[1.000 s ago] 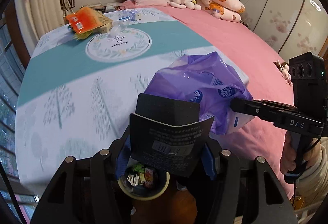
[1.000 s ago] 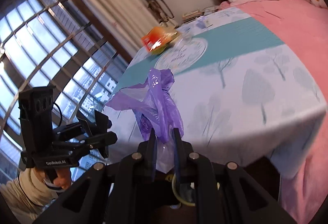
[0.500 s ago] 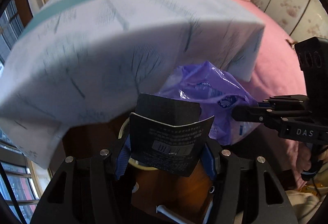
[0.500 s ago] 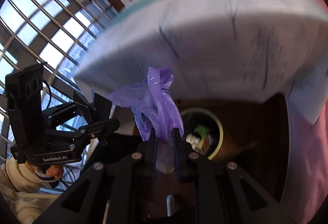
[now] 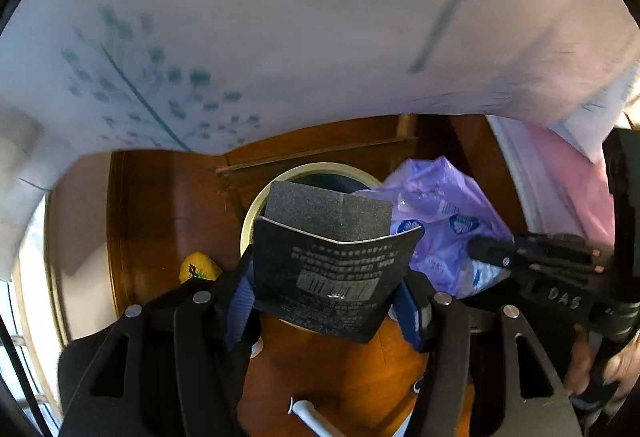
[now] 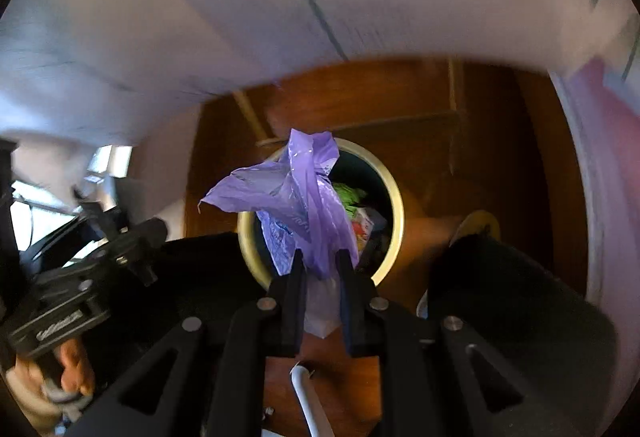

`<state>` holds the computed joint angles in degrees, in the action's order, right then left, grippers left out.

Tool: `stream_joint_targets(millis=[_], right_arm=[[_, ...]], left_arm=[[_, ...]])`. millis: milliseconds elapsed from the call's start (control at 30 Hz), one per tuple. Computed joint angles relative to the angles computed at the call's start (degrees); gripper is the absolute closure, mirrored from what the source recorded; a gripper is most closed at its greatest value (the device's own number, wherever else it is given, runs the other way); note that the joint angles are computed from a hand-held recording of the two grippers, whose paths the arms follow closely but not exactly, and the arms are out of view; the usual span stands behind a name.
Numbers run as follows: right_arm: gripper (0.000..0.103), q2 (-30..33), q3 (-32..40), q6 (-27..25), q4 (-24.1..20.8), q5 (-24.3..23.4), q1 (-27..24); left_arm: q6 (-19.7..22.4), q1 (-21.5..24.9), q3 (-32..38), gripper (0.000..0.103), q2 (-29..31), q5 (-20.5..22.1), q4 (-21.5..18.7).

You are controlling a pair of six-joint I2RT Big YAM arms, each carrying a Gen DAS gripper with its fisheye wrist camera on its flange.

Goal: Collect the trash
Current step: 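Open both tools to drop the box and bag into the bin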

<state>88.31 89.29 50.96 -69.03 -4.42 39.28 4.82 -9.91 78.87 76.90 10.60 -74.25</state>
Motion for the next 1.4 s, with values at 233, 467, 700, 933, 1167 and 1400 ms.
stream_joint_targets(millis=[233, 467, 700, 933, 1167, 1400], right_arm=[[0.086, 4.3, 0.46, 2.35, 2.63, -1.09, -0.25], [0.081, 6.98, 2.57, 1.59, 2.24, 0.03, 0.04], [0.051, 7.43, 3.33, 1.33, 2.86, 0.48, 0.29], [0.051, 7.55, 3.07, 1.51, 3.1, 0.37, 0.01], [0.051, 7.22, 2.83, 1.28, 3.25, 0.66, 0.03], [0.051, 6.41, 3.08, -0.49, 3.31, 3.39, 0.73]], left_arm=[[-2.64, -0.05, -2.72, 0.042, 2.91, -2.26, 3.14], [-4.39, -0.81, -2.77, 0.037, 3.3, -2.13, 2.93], [-3.4, -0.2, -3.97, 0.011, 3.75, -2.75, 4.83], [-4.36, 0.1, -3.77, 0.011, 3.43, -3.49, 5.2], [-4.37, 0.65, -3.8, 0.011, 2.63, -3.66, 5.91], [-3.83, 0.29, -3.69, 0.011, 0.16, -3.56, 6.4]])
